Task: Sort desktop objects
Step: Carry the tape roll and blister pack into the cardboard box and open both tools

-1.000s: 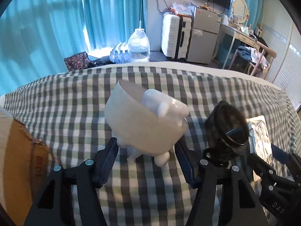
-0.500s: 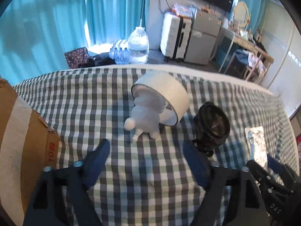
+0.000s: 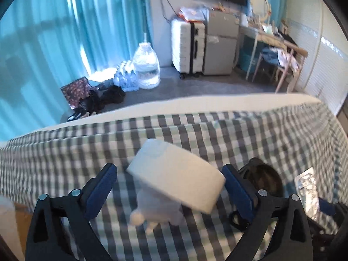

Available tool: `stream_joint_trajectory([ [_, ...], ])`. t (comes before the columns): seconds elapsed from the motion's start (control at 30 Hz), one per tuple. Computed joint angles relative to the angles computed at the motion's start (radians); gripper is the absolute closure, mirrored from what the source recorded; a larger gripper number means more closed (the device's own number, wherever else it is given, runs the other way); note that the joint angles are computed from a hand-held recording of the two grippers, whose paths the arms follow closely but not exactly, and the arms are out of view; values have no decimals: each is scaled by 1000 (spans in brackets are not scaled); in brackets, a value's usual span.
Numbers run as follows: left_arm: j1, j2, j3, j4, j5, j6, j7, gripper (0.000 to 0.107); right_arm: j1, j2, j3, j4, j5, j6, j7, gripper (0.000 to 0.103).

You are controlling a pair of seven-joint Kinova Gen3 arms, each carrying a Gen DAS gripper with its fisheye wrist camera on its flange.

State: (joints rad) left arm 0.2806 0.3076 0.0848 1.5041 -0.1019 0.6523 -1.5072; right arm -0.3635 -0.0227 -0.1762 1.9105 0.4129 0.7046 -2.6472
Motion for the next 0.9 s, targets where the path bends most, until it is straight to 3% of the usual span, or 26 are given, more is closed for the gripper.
stream_joint_trajectory([
  [0.1, -55, 21, 35, -28, 85, 45, -65, 21, 9, 8, 12, 0, -29, -10, 29, 34],
  [0.17, -89, 11, 45, -20, 151, 56, -84, 21, 11, 8, 14, 0, -36, -14, 32, 34],
  [0.3, -92, -42, 28, 18, 177, 60, -70, 21, 9, 0, 8, 1, -17, -13, 25, 34],
  [0.5, -134, -186, 29, 103, 262, 52, -106, 21, -9, -37, -32, -7, 40, 16, -39, 34],
  [0.77, -138, -360, 0, 104, 355, 186, -185, 21, -48, -142, -146, -34, 88, 127, -146, 34],
  [0.9, -141, -426, 11, 77, 299, 295, -118, 21, -60, -192, -237, -86, 117, 232, -184, 34],
])
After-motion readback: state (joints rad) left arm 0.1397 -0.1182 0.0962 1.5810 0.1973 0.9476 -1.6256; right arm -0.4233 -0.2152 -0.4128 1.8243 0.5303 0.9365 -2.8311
